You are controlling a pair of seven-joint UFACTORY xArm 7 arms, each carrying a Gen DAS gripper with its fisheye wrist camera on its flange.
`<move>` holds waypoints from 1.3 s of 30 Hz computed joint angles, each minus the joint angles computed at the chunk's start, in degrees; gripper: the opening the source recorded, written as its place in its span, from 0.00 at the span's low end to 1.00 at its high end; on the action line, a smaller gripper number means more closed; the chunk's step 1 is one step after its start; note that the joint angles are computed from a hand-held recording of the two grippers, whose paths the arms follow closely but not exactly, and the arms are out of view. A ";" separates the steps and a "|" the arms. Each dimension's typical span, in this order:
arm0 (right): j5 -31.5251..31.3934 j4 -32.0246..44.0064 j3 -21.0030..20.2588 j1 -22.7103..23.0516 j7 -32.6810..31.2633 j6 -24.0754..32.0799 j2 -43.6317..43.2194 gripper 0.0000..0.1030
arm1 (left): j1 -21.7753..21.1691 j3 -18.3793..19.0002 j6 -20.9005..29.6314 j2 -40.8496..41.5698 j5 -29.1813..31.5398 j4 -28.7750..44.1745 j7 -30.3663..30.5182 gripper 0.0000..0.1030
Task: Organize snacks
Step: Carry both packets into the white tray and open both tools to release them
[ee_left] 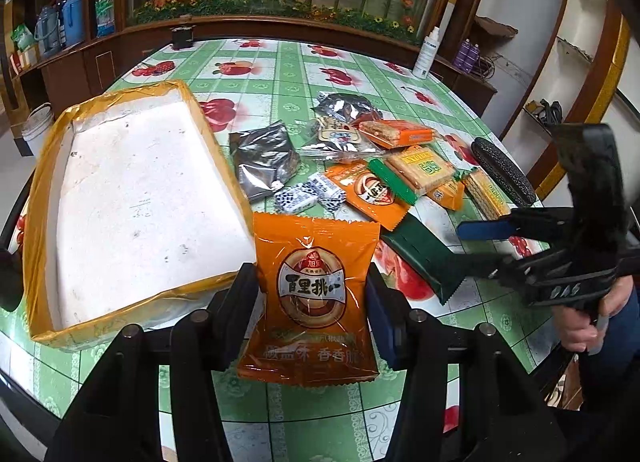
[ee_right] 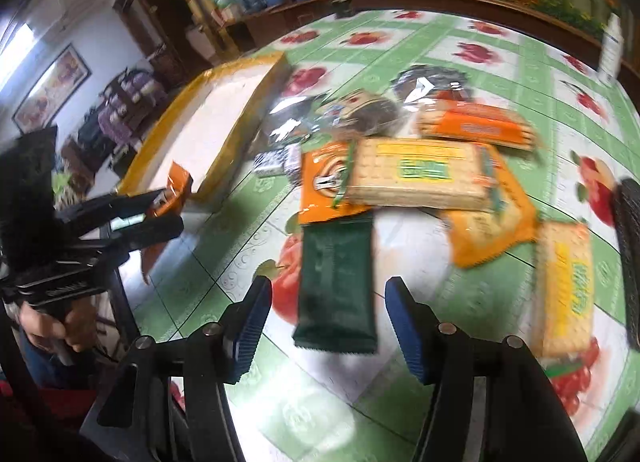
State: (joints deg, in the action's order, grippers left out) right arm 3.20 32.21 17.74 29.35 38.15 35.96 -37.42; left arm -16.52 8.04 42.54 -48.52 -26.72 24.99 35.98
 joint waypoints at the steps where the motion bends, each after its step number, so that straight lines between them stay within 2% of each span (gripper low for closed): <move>1: -0.79 1.59 0.84 -0.56 0.14 0.65 2.27 0.61 | 0.20 0.01 -0.02 0.06 0.03 0.01 -0.13 0.50; 6: -5.91 5.48 4.40 -2.30 3.38 5.33 8.52 0.62 | 0.73 0.52 -0.14 0.33 -0.10 -0.01 -0.12 0.50; 7: -7.98 5.23 5.70 -2.60 4.88 5.53 7.86 0.57 | 0.77 0.62 -0.17 0.38 -0.15 0.03 -0.03 0.50; 8: -9.39 5.65 6.43 -2.59 5.59 6.67 8.14 0.47 | 0.84 0.77 -0.16 0.40 -0.20 0.05 0.09 0.50; 9: -10.44 5.84 6.97 -2.38 6.46 7.55 7.97 0.45 | 0.96 0.86 -0.12 0.39 -0.27 0.08 0.09 0.50; 13: -5.54 3.68 3.61 2.39 4.86 4.47 6.27 0.45 | 1.60 1.55 0.02 0.05 -0.35 0.24 0.54 0.50; 16: 0.62 1.36 0.65 6.75 1.84 -0.12 4.38 0.45 | 2.37 2.20 0.03 -0.15 -0.46 0.69 0.72 0.50; 20: 4.70 0.62 -0.23 9.12 -0.24 -5.27 2.70 0.45 | 3.70 3.35 -0.60 0.54 -0.60 1.71 0.99 0.50; 22: 4.55 1.74 0.53 8.61 -0.51 -6.71 3.62 0.45 | 4.45 4.03 -1.10 1.41 -0.69 2.42 1.17 0.50; 28: 2.38 9.06 1.79 5.71 -0.58 -9.99 11.07 0.45 | 6.58 5.29 -3.71 6.89 -1.21 6.44 1.29 0.50; 33: -3.23 20.82 2.53 1.01 0.34 -12.61 22.62 0.45 | 7.41 5.76 -5.72 16.19 -2.19 13.61 1.37 0.50; 37: -8.79 30.99 1.85 -0.70 2.59 -11.83 31.96 0.45 | 9.46 3.40 -7.48 24.88 -1.97 19.96 -0.34 0.50; 39: -12.25 36.74 0.78 -0.61 4.63 -10.64 37.25 0.45 | 11.46 1.12 -9.17 29.53 -0.28 22.95 -3.19 0.50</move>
State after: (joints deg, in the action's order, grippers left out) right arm -9.04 68.95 18.51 28.74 42.78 25.32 -0.17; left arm -5.06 9.17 33.37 -18.99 -27.00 47.94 32.79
